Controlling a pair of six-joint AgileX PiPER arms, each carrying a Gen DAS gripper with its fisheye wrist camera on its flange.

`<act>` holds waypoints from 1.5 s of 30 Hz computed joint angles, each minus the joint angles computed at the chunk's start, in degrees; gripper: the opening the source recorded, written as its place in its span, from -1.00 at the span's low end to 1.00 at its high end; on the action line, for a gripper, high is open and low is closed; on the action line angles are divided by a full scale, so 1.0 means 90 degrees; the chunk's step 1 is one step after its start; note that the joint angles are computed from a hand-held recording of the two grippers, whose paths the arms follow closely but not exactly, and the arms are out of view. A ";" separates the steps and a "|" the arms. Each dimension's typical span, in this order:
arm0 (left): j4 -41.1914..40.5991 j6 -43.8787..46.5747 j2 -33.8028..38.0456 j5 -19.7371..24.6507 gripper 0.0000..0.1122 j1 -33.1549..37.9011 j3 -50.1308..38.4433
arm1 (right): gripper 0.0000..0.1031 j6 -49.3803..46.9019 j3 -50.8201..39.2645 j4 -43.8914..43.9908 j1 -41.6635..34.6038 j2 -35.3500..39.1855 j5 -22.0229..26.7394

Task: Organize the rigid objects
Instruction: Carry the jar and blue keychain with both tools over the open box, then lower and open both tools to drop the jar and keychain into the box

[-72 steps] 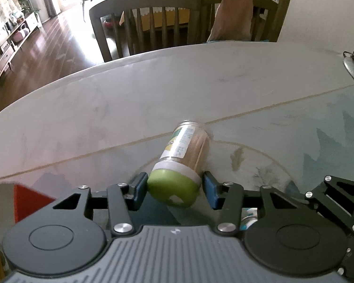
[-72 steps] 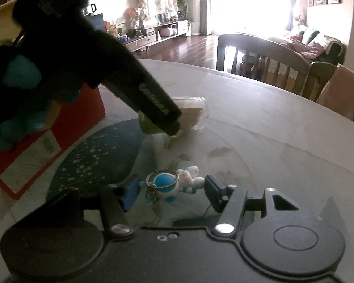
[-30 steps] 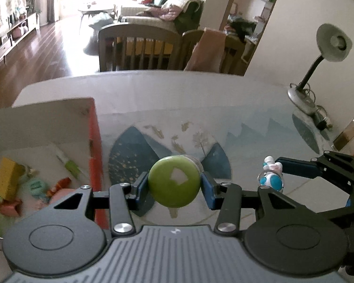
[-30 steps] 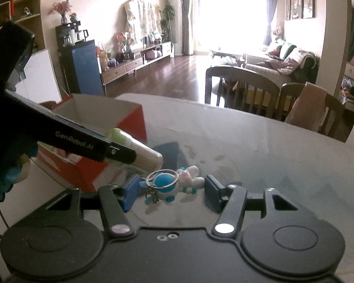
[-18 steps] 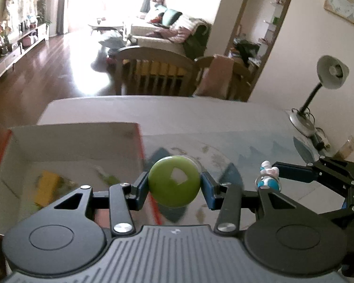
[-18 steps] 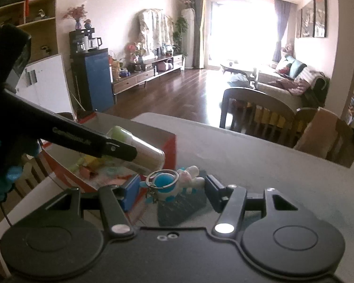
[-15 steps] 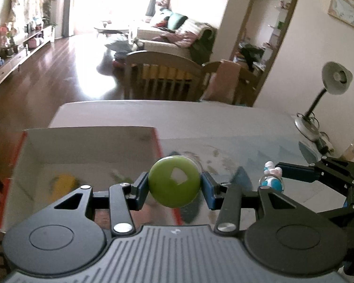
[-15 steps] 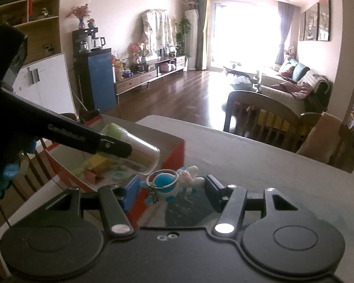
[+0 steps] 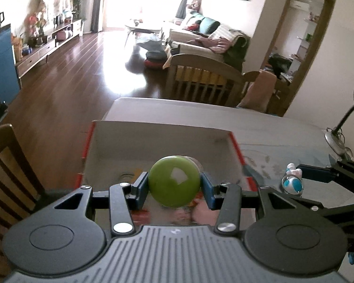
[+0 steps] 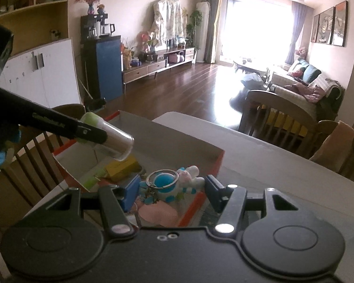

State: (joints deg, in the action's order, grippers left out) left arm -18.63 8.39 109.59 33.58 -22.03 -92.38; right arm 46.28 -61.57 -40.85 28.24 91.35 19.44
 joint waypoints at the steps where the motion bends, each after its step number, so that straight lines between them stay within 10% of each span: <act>1: -0.0070 0.0081 0.0083 0.0042 -0.18 0.0092 -0.0064 | 0.14 0.0032 -0.0107 -0.0026 0.0030 0.0136 0.0039; 19: -0.1266 0.1192 0.1882 0.1099 -0.18 0.0661 -0.1648 | 0.14 -0.1409 -0.2421 0.1185 0.0113 0.2667 0.0904; 45: 0.0479 0.0568 0.2004 0.1233 -0.17 0.0146 -0.1611 | 0.24 -0.1717 -0.2277 0.1687 0.0150 0.2602 0.0965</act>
